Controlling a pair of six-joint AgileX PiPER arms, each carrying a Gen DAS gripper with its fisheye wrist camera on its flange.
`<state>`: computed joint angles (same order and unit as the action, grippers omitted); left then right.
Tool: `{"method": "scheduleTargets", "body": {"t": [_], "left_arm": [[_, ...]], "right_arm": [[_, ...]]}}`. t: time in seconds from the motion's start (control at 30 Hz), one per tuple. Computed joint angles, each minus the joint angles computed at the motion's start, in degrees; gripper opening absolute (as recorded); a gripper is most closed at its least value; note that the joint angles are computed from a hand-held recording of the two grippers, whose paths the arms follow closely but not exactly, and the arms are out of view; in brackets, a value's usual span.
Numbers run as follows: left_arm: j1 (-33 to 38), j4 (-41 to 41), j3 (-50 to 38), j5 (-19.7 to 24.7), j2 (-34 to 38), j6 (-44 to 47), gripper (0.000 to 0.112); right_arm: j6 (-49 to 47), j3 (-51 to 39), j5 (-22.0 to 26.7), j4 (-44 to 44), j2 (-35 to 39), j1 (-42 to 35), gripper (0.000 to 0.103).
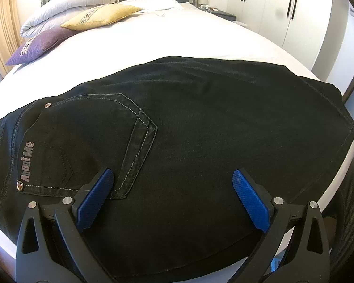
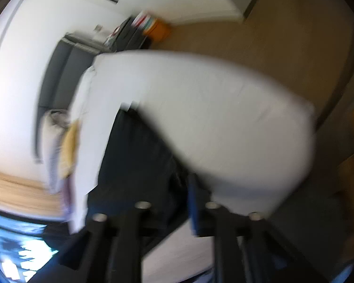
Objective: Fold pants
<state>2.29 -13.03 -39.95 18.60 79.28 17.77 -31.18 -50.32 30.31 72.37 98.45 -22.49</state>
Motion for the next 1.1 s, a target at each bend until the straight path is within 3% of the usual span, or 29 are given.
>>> {"method": "scheduleTargets", "body": {"t": [0.03, 0.1, 0.17, 0.3, 0.4, 0.47, 0.5, 0.53, 0.57, 0.63, 0.67, 0.73, 0.8, 0.9, 0.93, 1.0, 1.03, 1.1], "left_arm": [[0.0, -0.2, 0.3, -0.4, -0.1, 0.2, 0.103], [-0.5, 1.9, 0.8, -1.4, -0.2, -2.3, 0.103], [-0.8, 3.0, 0.9, -1.7, -0.2, -3.6, 0.103], [-1.6, 5.8, -0.2, -0.8, 0.4, -7.1, 0.103], [-2.5, 8.6, -0.9, -0.1, 0.7, -10.4, 0.103], [-2.8, 9.4, -1.1, 0.1, 0.8, -11.4, 0.103], [-3.0, 9.6, -1.6, 0.1, 1.2, -11.7, 0.103], [-2.8, 8.8, -1.7, 0.2, 1.3, -10.7, 0.103], [-2.5, 7.4, -1.6, 0.1, 1.2, -9.1, 0.103], [-1.2, 2.8, -1.7, 0.6, 0.9, -4.1, 0.103], [-0.1, -0.3, -1.9, 1.2, 0.7, -0.9, 0.103], [1.6, -7.0, -1.8, 2.0, -1.6, 4.6, 0.103], [2.7, -11.9, -1.2, 1.1, -4.4, 8.9, 0.103], [3.5, -13.1, -2.9, 0.8, -4.9, 10.8, 0.103], [4.1, -12.5, -3.7, 1.3, -3.9, 10.7, 0.103], [7.0, -13.6, -4.7, 2.1, -1.0, 13.1, 0.103], [9.5, -15.2, -5.3, 3.3, 1.1, 15.9, 0.102], [15.6, -23.4, -4.7, 7.0, 1.3, 26.7, 0.102]], "right_arm": [[5.7, 0.4, -4.6, -5.7, -2.8, 0.9, 0.049], [11.3, -0.7, -7.1, -11.9, -6.5, 0.9, 0.05], [7.7, -5.1, -4.0, -10.5, -6.5, 3.5, 0.05], [-8.4, -20.0, 12.1, 1.4, 7.0, 11.9, 0.05], [-10.7, -31.9, 18.3, 3.9, 19.3, 17.2, 0.05], [-4.5, -39.1, 17.4, -1.3, 26.2, 18.6, 0.049], [-2.8, -40.6, 15.7, -2.1, 28.9, 17.8, 0.024], [-2.4, -41.6, 16.4, -0.5, 31.0, 16.0, 0.006], [-3.6, -40.4, 15.7, 3.1, 32.2, 13.6, 0.0], [-7.1, -33.6, 13.1, 11.1, 30.0, 9.0, 0.0], [-8.6, -29.2, 9.3, 13.0, 26.8, 8.0, 0.0], [-10.2, -22.9, 4.2, 11.9, 20.0, 8.6, 0.01], [-13.5, -18.1, 3.8, 13.8, 15.0, 11.1, 0.052], [-26.3, -12.3, 12.6, 24.7, 11.5, 17.1, 0.057], [-27.2, -12.7, 16.2, 24.5, 12.8, 19.7, 0.057], [-23.9, -14.7, 16.8, 20.3, 15.6, 23.1, 0.056], [-22.7, -14.5, 14.8, 19.1, 16.6, 24.0, 0.051], [-25.2, -12.9, 16.1, 21.5, 18.2, 21.3, 0.007]]}}
